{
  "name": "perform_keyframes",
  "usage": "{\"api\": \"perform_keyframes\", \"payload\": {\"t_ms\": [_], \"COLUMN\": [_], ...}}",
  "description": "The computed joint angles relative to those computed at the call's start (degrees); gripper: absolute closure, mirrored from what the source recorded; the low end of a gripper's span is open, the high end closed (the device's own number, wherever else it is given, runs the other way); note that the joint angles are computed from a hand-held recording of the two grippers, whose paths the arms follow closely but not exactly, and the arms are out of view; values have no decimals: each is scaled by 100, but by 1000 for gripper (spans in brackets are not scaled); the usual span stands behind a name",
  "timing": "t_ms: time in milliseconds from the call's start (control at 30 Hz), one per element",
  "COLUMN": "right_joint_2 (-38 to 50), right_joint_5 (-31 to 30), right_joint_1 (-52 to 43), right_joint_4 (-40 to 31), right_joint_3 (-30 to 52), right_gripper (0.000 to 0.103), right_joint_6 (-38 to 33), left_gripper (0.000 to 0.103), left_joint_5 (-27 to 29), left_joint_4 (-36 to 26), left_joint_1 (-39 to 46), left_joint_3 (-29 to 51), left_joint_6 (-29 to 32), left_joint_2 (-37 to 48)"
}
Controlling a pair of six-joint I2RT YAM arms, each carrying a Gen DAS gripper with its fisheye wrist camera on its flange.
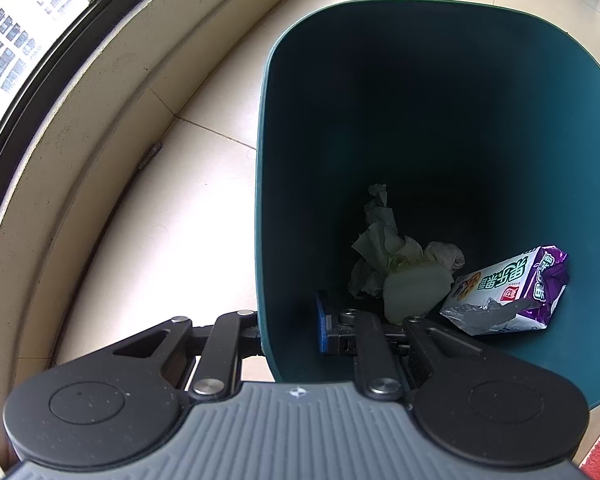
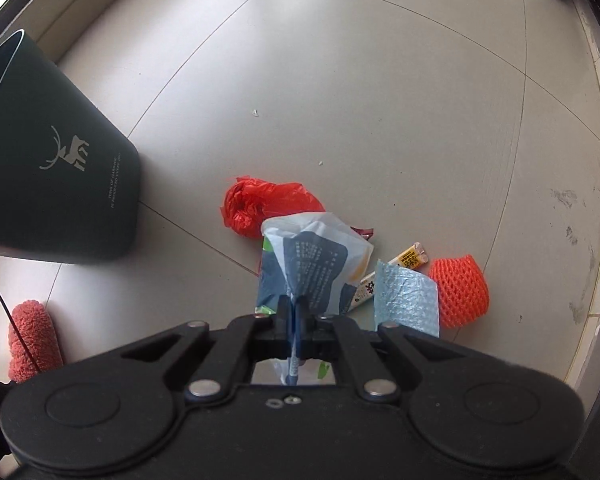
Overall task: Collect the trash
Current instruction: 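Carry the clear wrapper over the bin and open the right gripper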
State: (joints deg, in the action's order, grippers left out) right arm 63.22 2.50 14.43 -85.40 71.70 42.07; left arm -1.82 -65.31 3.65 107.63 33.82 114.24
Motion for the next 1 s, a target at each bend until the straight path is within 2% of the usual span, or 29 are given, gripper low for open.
{"api": "perform_keyframes", "payload": {"t_ms": [233,633,933,1000], "right_joint_2": [1063,3195,4622,4949], "right_joint_5": [362,105,17,51], "right_joint_1": [841,1298,1451,1472], "right_joint_4": [12,358,1105,1077], "right_joint_3": [1953,4852,5524,5727], "right_gripper": [103,103,103,103], "right_joint_6": [345,-144,-286,-277], "left_gripper": [85,85,85,85], "left_joint_5": [-57,35,154,163], "left_joint_4": [4,31,106,99], "left_joint_1": [-47,-22,58,77], "left_joint_3": [-34,-95,-235,-211], "left_joint_6": [-15,52,148,154], "left_joint_2": [-54,-121,-189,-170]}}
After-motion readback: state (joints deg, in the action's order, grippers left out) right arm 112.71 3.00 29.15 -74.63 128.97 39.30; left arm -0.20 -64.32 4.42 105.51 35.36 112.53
